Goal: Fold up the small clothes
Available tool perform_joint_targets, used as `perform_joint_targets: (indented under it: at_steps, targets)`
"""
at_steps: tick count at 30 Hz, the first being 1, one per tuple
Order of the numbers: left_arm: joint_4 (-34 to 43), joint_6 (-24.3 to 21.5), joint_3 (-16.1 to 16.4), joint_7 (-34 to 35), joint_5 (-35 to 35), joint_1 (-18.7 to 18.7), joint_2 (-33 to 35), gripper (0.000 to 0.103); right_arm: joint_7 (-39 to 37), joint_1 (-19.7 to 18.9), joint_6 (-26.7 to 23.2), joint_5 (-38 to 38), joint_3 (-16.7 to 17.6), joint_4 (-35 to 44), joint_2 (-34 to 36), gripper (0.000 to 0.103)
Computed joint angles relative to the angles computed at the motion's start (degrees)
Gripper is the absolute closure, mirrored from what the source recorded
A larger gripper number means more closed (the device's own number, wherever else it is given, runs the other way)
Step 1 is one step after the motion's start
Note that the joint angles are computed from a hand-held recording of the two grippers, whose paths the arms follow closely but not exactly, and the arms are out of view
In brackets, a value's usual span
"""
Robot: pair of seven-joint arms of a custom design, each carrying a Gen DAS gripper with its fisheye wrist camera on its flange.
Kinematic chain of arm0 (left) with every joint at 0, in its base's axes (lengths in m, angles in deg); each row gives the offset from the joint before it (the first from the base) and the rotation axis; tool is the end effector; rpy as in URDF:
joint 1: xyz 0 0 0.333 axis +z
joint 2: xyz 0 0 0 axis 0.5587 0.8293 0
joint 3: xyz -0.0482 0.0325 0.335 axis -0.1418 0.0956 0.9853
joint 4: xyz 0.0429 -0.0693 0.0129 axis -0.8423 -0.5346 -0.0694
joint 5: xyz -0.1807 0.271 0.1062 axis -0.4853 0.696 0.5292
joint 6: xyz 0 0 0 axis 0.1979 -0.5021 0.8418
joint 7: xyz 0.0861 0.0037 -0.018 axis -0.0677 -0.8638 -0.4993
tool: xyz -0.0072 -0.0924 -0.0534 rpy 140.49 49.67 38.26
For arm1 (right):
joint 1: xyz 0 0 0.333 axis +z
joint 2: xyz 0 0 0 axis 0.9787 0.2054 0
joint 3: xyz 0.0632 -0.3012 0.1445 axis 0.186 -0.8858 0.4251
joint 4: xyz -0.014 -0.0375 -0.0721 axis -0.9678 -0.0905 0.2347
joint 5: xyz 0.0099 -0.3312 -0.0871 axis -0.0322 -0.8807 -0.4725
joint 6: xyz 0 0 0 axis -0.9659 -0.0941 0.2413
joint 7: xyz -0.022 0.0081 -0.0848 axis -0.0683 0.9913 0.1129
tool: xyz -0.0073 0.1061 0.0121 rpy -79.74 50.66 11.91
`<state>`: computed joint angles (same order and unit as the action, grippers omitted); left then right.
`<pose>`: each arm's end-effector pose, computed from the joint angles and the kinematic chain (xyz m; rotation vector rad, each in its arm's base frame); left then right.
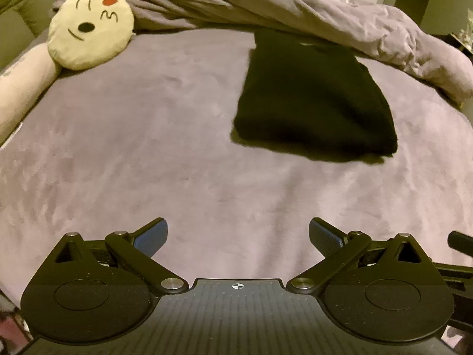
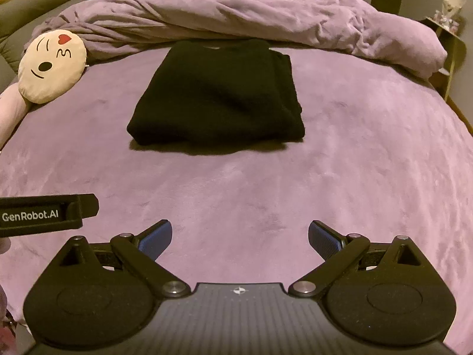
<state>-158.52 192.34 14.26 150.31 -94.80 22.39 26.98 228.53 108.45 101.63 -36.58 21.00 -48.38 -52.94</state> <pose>0.5888 -0.2115 0.4588 -1.4671 2.3643 -0.7238 0.4951 0.3280 0.4960 -1.3698 2.4072 -0.6776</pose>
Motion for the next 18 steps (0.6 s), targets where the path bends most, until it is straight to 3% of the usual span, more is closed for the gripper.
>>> perform_joint_targets:
  at_steps: [6,18]
  targets:
    - [3.18,-1.13,2.55,-4.50,5.58,-3.23,2.64,0.000,-0.96,-0.84,-0.73,1.03,-0.67,0.89,1.17,0.004]
    - [8.46,-2.52,2.29,-6.26,7.01,-3.72,6.40,0.000,-3.25,-2.26,1.44,-0.69,-2.03,1.87,2.17,0.004]
